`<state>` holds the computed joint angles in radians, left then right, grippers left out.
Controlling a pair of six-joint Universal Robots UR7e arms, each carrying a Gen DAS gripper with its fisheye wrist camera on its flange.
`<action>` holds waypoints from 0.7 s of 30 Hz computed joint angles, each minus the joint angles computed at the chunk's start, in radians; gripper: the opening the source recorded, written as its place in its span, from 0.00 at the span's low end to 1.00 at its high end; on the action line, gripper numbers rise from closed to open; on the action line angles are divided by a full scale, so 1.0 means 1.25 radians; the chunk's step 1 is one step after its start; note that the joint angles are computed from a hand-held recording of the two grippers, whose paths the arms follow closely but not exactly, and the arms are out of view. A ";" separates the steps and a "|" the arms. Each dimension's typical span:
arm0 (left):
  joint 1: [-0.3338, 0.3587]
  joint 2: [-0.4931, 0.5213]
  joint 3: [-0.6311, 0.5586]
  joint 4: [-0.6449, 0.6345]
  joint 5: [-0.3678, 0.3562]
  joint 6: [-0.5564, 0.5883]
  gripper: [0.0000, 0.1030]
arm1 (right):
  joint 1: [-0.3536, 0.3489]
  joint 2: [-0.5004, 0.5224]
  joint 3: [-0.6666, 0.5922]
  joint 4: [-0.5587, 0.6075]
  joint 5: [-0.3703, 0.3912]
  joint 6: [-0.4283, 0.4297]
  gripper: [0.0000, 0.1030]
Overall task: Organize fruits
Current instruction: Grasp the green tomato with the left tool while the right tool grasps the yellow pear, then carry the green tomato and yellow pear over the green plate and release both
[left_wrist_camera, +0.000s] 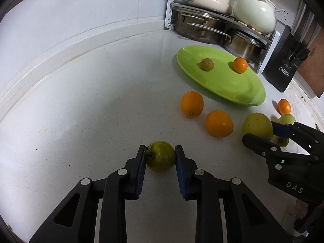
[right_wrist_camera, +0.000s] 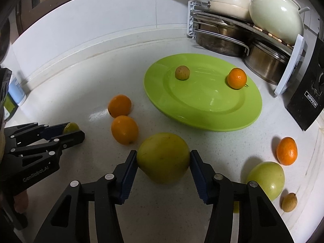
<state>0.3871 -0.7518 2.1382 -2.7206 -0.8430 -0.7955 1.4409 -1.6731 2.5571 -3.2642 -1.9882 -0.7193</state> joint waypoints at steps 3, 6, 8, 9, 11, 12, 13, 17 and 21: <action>-0.008 -0.004 0.001 -0.001 0.003 0.001 0.27 | -0.001 -0.009 0.004 0.003 0.004 0.004 0.51; -0.017 -0.010 0.004 -0.004 0.004 -0.001 0.27 | 0.002 -0.020 0.007 0.004 0.008 0.005 0.51; -0.024 -0.013 0.005 -0.003 0.006 -0.003 0.27 | 0.004 -0.033 0.011 0.010 0.012 0.007 0.51; -0.028 -0.015 0.006 -0.003 0.008 -0.003 0.27 | 0.006 -0.041 0.013 0.013 0.014 0.007 0.51; -0.036 -0.019 0.008 -0.007 0.011 -0.003 0.27 | 0.010 -0.059 0.017 0.019 0.020 0.006 0.51; -0.041 -0.021 0.009 -0.007 0.014 -0.005 0.27 | 0.012 -0.067 0.019 0.023 0.023 0.006 0.51; -0.046 -0.022 0.009 -0.006 0.015 -0.006 0.27 | 0.012 -0.075 0.020 0.027 0.027 0.006 0.51; -0.067 -0.030 0.011 -0.008 0.025 -0.009 0.27 | 0.017 -0.114 0.024 0.046 0.042 0.005 0.51; -0.087 -0.037 0.012 -0.008 0.034 -0.013 0.27 | 0.025 -0.156 0.031 0.064 0.052 0.007 0.51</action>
